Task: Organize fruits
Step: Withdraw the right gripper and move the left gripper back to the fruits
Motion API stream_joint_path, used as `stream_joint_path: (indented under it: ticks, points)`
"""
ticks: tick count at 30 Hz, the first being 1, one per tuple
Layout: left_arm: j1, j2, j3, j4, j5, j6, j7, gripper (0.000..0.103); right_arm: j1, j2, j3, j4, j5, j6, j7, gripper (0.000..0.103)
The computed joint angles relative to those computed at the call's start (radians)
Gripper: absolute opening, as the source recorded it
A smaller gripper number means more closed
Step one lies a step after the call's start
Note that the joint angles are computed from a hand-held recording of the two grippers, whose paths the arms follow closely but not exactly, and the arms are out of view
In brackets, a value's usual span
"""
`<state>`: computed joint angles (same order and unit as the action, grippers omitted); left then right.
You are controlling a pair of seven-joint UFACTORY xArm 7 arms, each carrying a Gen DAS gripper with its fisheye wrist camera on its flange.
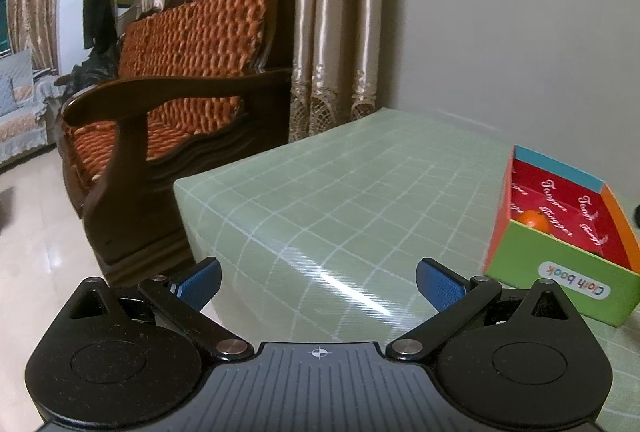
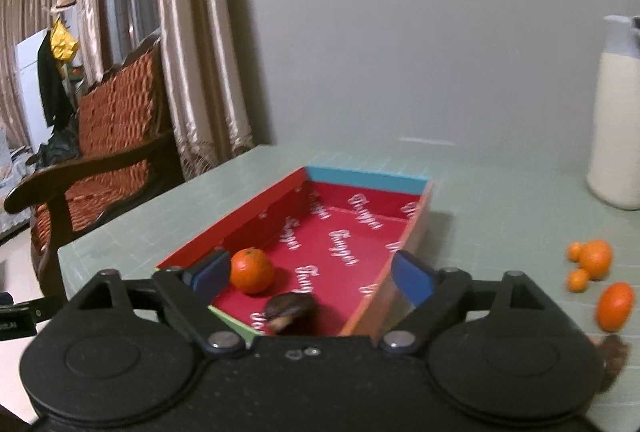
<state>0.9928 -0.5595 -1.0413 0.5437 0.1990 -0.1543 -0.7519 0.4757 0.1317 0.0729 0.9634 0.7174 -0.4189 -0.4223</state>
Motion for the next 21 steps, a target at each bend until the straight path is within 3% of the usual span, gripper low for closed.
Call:
stream_joint_path:
  ticks: [8,18,21]
  points:
    - [-0.002,-0.010,-0.054,0.032,0.012,0.005,-0.013,0.103,-0.047,-0.076,0.035,-0.116,0.128,-0.152,-0.119,0.096]
    - [0.017,-0.043,-0.191,0.114,0.025,-0.012,-0.031,0.103,-0.143,-0.141,0.072,-0.266,0.208,-0.325,-0.083,0.096]
    - [0.026,-0.068,-0.233,0.137,0.036,-0.036,-0.027,0.103,-0.161,-0.150,0.076,-0.297,0.248,-0.381,-0.084,0.102]
